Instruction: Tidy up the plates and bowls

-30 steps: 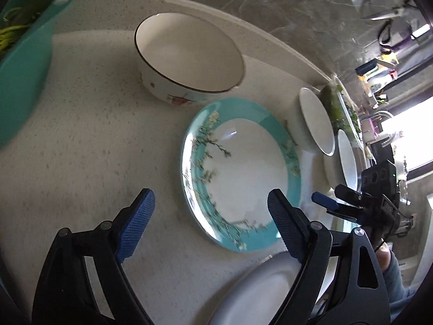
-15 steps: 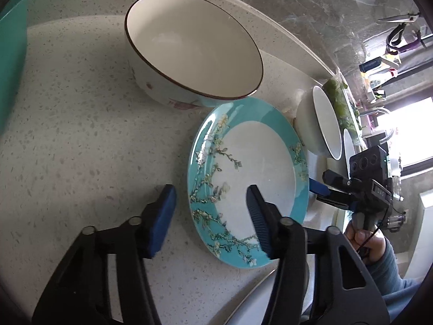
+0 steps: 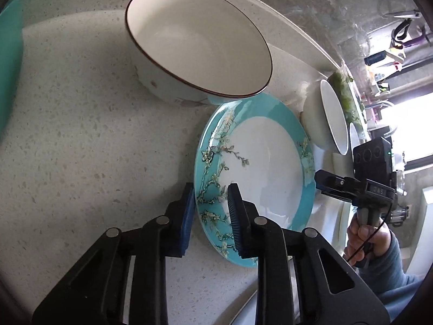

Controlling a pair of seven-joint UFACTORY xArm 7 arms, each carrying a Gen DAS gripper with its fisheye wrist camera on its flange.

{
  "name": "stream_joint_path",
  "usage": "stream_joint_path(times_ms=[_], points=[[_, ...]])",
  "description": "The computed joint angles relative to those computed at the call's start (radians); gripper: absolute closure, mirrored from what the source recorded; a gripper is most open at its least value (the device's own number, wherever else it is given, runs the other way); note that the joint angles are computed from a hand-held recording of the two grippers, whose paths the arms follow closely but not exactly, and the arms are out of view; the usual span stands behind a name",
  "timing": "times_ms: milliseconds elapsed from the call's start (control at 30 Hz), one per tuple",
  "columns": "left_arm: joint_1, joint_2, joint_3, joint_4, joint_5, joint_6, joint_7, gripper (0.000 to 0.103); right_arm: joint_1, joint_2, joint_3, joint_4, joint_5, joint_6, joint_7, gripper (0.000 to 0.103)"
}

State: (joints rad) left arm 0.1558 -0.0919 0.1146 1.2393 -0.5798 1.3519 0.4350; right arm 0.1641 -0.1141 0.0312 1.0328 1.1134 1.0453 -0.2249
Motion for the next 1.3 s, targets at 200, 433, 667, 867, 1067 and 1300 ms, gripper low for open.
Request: stream_joint_path(times_ms=[200, 433, 667, 867, 1067, 1300], points=[[0.012, 0.028, 0.007, 0.022, -0.017, 0.034, 0.01, 0.086, -0.004, 0.019, 0.006, 0.035, -0.072, 0.024, 0.042, 0.087], [-0.009, 0.034, -0.033, 0.063, 0.106, 0.016, -0.029, 0.085, 0.006, 0.024, 0.025, 0.096, -0.248, 0.043, 0.115, 0.091], [-0.049, -0.01, -0.048, 0.014, 0.165, -0.07, -0.031, 0.087, 0.003, 0.012, 0.017, 0.087, -0.263, 0.058, 0.107, 0.091], [-0.069, -0.039, -0.044, -0.021, 0.166, -0.097, -0.038, 0.089, 0.018, -0.001, 0.023, 0.072, -0.267, 0.03, 0.116, 0.091], [-0.071, -0.054, -0.029, -0.042, 0.154, -0.1, -0.038, 0.089, 0.032, 0.016, 0.031, 0.096, -0.274, 0.02, 0.126, 0.091], [-0.065, -0.068, -0.019, -0.039, 0.149, -0.084, -0.038, 0.089, 0.035, 0.021, 0.032, 0.105, -0.251, 0.022, 0.126, 0.091]])
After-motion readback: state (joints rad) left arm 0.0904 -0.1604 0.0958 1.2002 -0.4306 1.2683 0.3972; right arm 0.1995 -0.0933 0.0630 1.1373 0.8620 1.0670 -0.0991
